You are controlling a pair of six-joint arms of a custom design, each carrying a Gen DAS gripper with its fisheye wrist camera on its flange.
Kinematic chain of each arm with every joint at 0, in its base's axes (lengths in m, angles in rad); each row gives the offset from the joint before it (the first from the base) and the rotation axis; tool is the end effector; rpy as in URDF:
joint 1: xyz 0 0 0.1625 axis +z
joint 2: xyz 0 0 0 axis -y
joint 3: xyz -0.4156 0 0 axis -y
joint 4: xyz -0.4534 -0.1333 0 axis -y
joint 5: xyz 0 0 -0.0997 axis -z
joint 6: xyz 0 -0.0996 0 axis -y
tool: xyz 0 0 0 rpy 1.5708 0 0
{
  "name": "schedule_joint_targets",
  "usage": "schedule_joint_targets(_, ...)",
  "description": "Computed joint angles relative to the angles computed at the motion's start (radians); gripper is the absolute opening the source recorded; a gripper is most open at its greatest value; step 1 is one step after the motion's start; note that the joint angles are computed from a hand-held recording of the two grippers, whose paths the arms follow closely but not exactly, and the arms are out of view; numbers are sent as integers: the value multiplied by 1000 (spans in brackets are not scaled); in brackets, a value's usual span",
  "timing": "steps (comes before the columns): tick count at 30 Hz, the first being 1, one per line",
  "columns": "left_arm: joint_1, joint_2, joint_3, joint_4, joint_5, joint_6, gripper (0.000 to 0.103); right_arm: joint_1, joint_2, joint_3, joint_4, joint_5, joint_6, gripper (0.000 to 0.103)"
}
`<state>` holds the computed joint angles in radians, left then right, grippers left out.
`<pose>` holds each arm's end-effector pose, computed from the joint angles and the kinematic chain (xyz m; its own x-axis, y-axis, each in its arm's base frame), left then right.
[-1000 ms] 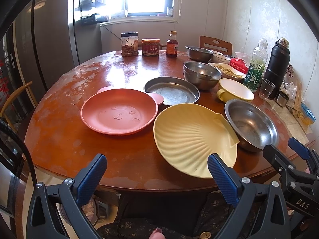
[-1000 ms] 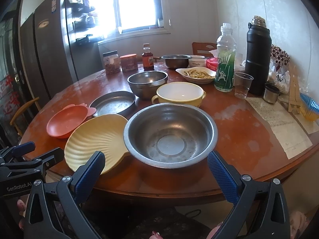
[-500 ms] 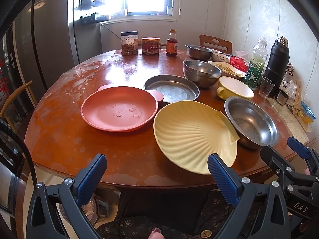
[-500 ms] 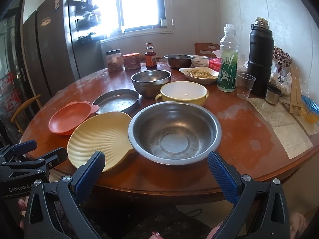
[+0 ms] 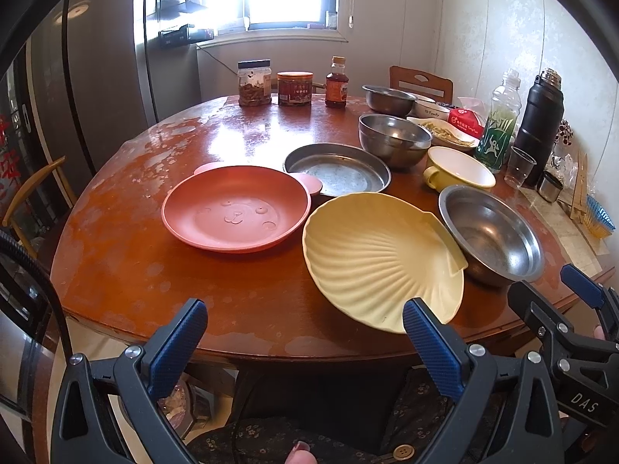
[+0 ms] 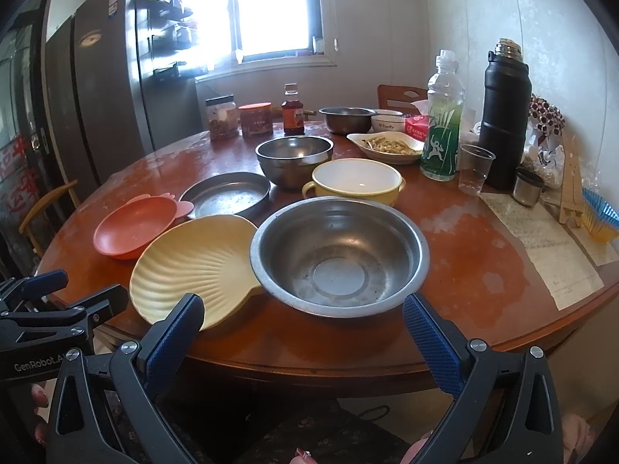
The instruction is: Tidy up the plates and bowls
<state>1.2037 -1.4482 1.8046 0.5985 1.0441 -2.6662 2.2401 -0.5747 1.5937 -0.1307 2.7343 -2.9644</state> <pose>0.0118 -0.4803 0.2889 -0.6760 0.3836 -0.6292 0.6775 0.6594 -0.3258 0.3642 -0.3929 -0.0912 -0.7444 0.3124 0.5902 -0.3558 0.5623 -0.7465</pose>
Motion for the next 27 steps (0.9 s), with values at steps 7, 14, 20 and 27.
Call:
schedule_joint_targets(7,0,-3,0,2,0,0,102,-1,3,-6,14,0,10,103)
schedule_joint_targets(14,-2,-4,4,2,-5,4,102,0,7,-10,20,0,12,103)
schedule_joint_targets(20,4,1,-5,6,0,0,102,0,8,-10,15,0,8,103)
schedule_joint_targets(27,20,10,-27,9,11,-3,102,0,-5,-3,-36,-9,-35,103)
